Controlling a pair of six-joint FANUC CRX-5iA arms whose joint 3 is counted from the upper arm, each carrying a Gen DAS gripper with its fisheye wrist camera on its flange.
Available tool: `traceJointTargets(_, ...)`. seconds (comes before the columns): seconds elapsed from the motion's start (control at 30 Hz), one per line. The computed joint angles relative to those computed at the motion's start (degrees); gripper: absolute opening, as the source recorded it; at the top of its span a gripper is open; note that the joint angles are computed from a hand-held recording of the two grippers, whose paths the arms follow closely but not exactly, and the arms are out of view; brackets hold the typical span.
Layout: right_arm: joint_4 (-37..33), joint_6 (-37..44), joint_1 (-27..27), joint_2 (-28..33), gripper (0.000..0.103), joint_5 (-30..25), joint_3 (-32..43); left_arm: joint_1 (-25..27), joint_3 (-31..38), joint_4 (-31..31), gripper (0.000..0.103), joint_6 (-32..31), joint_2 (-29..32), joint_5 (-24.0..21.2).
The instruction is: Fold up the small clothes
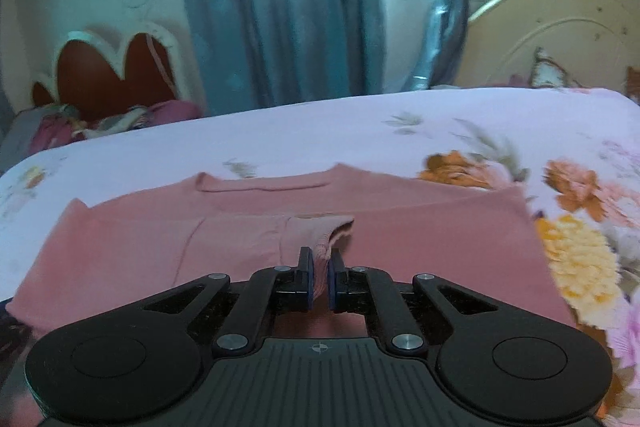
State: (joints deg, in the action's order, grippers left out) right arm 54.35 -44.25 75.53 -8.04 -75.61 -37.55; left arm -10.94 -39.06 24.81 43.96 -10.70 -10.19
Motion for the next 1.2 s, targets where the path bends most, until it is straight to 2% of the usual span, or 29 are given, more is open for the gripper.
traceJointTargets(0.13,-4.91,1.39,0.25,1.03,0.006,-0.13,0.38,-0.04,0.04,-0.1,0.02,-0.01,0.41,-0.15)
traceJointTargets(0.27,-4.86,-0.66,1.21,1.32,0.006,-0.94,0.08,-0.22,-0.73,2.1,0.016,-2.68,0.15,0.26)
traceJointTargets(0.33,-7.8,3.4,0.24,-0.3,0.006,3.85,-0.3,0.1,-0.21,1.74,0.016,-2.65,0.11,-0.96)
traceJointTargets(0.37,-7.98,3.56,0.51,-0.65,0.006,4.32,-0.7,0.37,-0.42,4.28,0.016,-4.67,-0.15,-2.0)
traceJointTargets(0.43,-6.53,1.78,1.74,-1.8,0.006,3.21,-1.88,1.51,-0.59,7.25,0.026,-6.74,-1.11,-4.62)
traceJointTargets(0.5,-4.23,-2.46,2.49,-4.18,0.008,3.28,-4.05,3.11,-0.32,7.74,0.033,-6.13,-2.23,-7.5)
traceJointTargets(0.57,-2.36,-4.55,2.41,-5.33,0.029,2.66,-5.19,4.52,0.22,8.54,0.033,-5.04,-3.05,-10.3)
traceJointTargets(0.63,-1.34,-5.5,1.51,-5.99,0.043,2.64,-5.78,4.92,0.53,9.85,0.033,-4.28,-3.53,-11.39)
traceJointTargets(0.77,-0.1,-5.79,-1.4,-7.01,0.043,5.33,-6.09,3.09,1.04,13.8,0.031,-5.87,-3.31,-9.81)
traceJointTargets(0.87,-1.16,-3.46,-4.87,-6.04,0.043,9.2,-5.5,0.83,3.38,14.64,0.031,-5.28,-0.28,-8.72)
traceJointTargets(1.0,-2.66,-2.75,-8.92,-4.57,0.043,14.11,-4.91,-1.2,8.82,10.52,0.031,-0.29,5.91,-10.05)
traceJointTargets(1.1,-2.63,-2.65,-9.5,-3.45,0.042,14.21,-4.65,-2.19,12.82,6.65,0.031,5.09,10.16,-11.22)
traceJointTargets(1.13,-2.33,-2.23,-9.42,-3.33,0.032,14.37,-4.61,-2.45,13.8,6.15,0.031,6.15,11.28,-11.6)
traceJointTargets(1.17,-1.84,-2.05,-9.44,-3.51,0.018,15.1,-4.89,-2.7,14.67,5.63,0.031,7.15,12.27,-11.87)
traceJointTargets(1.2,-1.5,-2.03,-9.6,-3.26,0.015,15.4,-4.97,-2.92,15.15,5.15,0.031,7.86,12.96,-11.8)
